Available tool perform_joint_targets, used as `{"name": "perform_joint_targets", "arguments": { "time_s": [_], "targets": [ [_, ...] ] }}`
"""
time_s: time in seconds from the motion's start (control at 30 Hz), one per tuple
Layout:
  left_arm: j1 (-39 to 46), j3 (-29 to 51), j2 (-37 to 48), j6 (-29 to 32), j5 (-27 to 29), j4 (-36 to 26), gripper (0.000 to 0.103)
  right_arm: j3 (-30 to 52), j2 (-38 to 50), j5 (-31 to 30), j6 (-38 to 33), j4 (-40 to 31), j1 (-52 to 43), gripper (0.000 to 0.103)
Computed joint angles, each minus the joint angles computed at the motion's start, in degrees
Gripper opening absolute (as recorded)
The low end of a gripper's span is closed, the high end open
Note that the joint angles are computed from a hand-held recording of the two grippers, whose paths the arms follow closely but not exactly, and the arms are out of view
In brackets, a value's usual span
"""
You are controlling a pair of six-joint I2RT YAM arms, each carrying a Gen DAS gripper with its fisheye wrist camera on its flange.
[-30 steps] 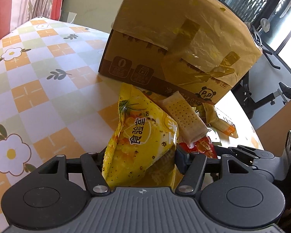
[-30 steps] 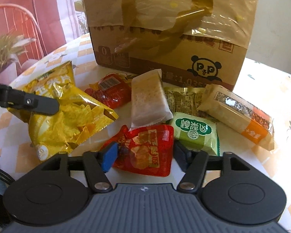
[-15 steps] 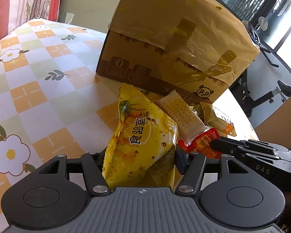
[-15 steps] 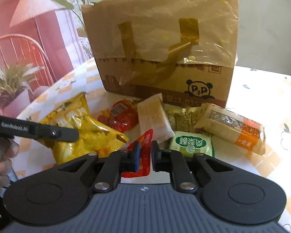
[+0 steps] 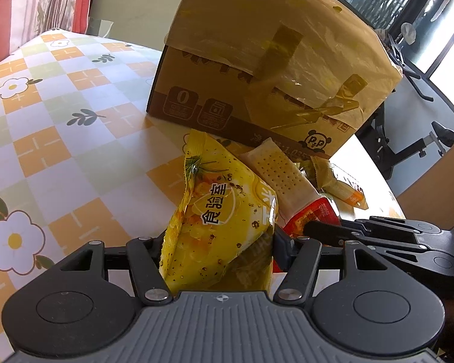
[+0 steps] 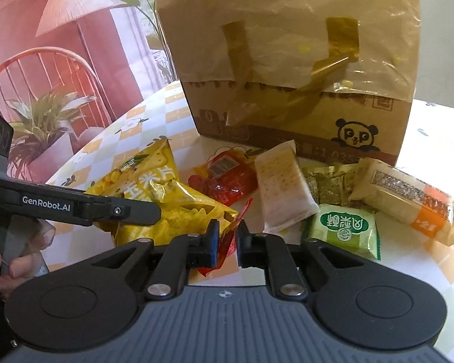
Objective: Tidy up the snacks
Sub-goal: 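Carry both packets over the box and open both tools to drop them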
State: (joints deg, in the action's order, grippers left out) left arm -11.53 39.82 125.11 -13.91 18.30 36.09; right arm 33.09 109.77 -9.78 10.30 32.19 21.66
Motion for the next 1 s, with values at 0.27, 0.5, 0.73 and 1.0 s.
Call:
{"name": "perform_joint_targets", "arguments": {
  "time_s": [0.27,0.5,0.73,1.0],
  "targets": [
    [0.19,-3.04,-3.23,1.49,0.21,4.12,0.063,-3.11,-4.94,2.06,0.44,2.39,-1.71,0.002],
    [0.48,-4.74,-7.89,3.56,0.45,4.35,0.063,-4.26,-9.3,1.97,0.64,2.53,-3.55,0.002],
    [1.78,-3.15,-17.41,5.92,3.1,1.78,0.063,-2.51,-19.07,-0.45,-1.51,-1.49,-7.75,0.002],
    [-1.15,7.79,-21.55,8.01,0.66,-0.92,0.063,6.5,-23.66,-4.09,-4.21,-4.69,-12.94,0.002]
  ]
}}
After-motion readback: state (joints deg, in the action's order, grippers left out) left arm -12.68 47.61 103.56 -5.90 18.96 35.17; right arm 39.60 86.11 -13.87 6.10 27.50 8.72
